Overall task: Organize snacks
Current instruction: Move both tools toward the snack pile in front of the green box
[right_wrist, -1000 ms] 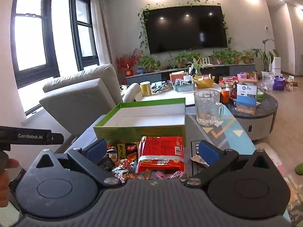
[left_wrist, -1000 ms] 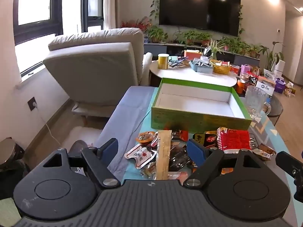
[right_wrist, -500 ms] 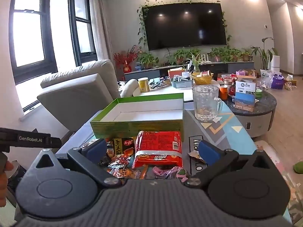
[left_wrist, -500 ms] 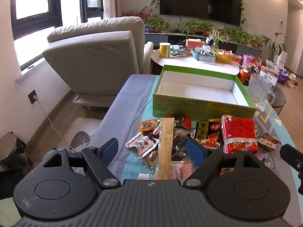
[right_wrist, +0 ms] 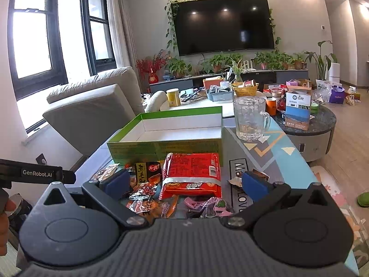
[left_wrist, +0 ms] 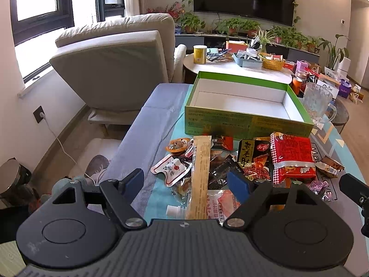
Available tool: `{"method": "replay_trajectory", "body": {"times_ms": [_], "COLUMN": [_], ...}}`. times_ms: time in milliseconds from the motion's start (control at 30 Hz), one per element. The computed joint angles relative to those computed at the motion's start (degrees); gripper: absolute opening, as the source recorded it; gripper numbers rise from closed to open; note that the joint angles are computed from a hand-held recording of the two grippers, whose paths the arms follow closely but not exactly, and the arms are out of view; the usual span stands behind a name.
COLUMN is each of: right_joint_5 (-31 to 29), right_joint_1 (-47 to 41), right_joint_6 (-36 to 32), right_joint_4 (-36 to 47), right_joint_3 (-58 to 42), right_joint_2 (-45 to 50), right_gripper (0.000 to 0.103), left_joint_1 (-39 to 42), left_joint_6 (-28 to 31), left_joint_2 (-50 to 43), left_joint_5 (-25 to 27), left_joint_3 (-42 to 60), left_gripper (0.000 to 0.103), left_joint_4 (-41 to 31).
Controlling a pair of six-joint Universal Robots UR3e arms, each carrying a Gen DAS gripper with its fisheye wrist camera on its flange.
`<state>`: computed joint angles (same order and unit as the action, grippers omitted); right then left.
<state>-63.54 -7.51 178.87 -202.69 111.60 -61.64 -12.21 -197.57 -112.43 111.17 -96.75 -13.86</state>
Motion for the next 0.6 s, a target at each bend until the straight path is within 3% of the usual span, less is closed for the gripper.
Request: {"method": "replay_trajectory", "body": {"times_ms": [600], "right_joint_5": [-1.0], "right_joint_1": [0.7], "right_joint_6": [-0.7], "right_joint_4": [3.2], "right_joint_3": [-1.4], "right_joint_2": [0.7], "right_gripper": [0.063], "left_joint_1": [0.3], "left_joint_6": [-0.5], "left_joint_2": [-1.6], "left_joint_5": [0.2], "left_joint_3": [1.4], "left_gripper": [0.078], "left_joint_4": [-2.2]}}
